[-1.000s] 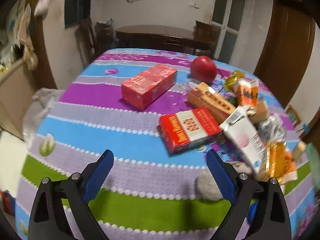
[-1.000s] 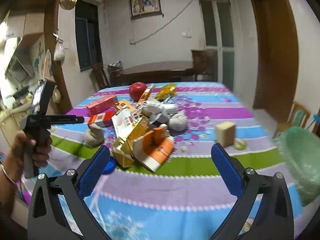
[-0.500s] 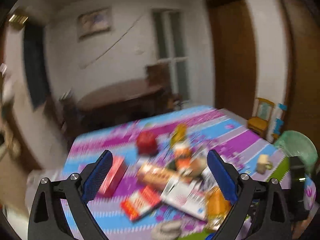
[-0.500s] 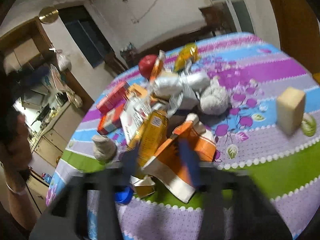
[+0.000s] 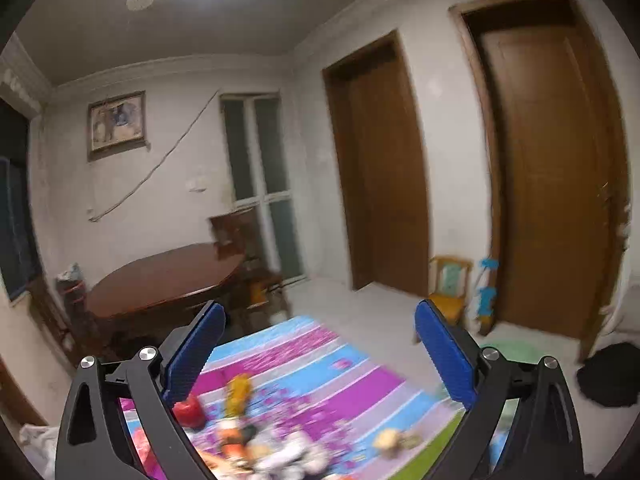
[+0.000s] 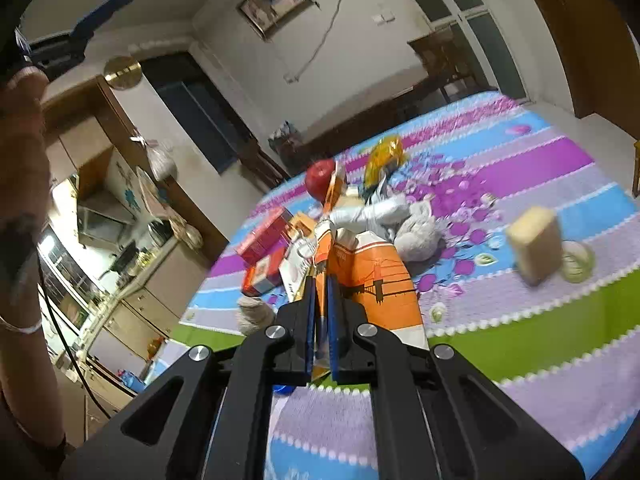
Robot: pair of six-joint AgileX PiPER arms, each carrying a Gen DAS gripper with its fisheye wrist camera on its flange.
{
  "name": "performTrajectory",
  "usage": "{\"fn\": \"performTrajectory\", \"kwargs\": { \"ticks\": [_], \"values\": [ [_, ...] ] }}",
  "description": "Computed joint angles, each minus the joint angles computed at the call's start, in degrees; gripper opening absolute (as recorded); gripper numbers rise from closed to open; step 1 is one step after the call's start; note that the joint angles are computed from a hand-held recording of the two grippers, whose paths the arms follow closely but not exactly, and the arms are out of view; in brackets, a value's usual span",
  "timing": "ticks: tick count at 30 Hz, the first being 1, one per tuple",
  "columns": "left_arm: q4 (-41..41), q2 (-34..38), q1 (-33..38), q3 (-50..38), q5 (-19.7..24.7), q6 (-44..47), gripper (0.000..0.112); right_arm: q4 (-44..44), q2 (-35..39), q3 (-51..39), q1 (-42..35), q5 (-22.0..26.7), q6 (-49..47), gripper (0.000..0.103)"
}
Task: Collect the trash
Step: 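Grasp the orange-white carton with the right tool while the left tool grasps the gold pack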
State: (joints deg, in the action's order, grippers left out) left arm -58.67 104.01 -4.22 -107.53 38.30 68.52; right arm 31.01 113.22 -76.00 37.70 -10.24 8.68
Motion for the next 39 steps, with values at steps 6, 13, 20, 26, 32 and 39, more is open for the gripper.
{"fn": "performTrajectory", "kwargs": {
  "ticks": [6,13,20,26,32,39],
  "values": [
    [12.07,-10.45,-8.96,-1.86,-0.26,-11.57,0.098,-2.59,-7.52,9.43,0.79,-6.68,3.62,0.005],
    [17.57,-22.9,-9.12,0.86,3.26,-16.36,0.098,24.47,-15.81,8.98,3.86,-6.06,-29.52,0.005],
    [8.4,-22.32,7.29,3.8,15.53,-15.24,0.098,44.45,-22.76,4.93,7.82,-11.16,-57.84,0.005],
    [8.01,-17.24,6.61,26.48,3.3,-3.79,0.098,43.34,-20.77,10.57,13.38,-25.08,-54.16,0.005],
    [-3.7,0.24,5.32,34.76,-10.45,14.64,0.098,44.73,-17.43,13.89,14.87,-29.04,-53.06,0.005],
    [-3.19,15.5,3.79,28.4,-17.32,12.97,0.098,40.8,-13.14,15.81,10.93,-22.7,-44.41,0.005]
  ]
}}
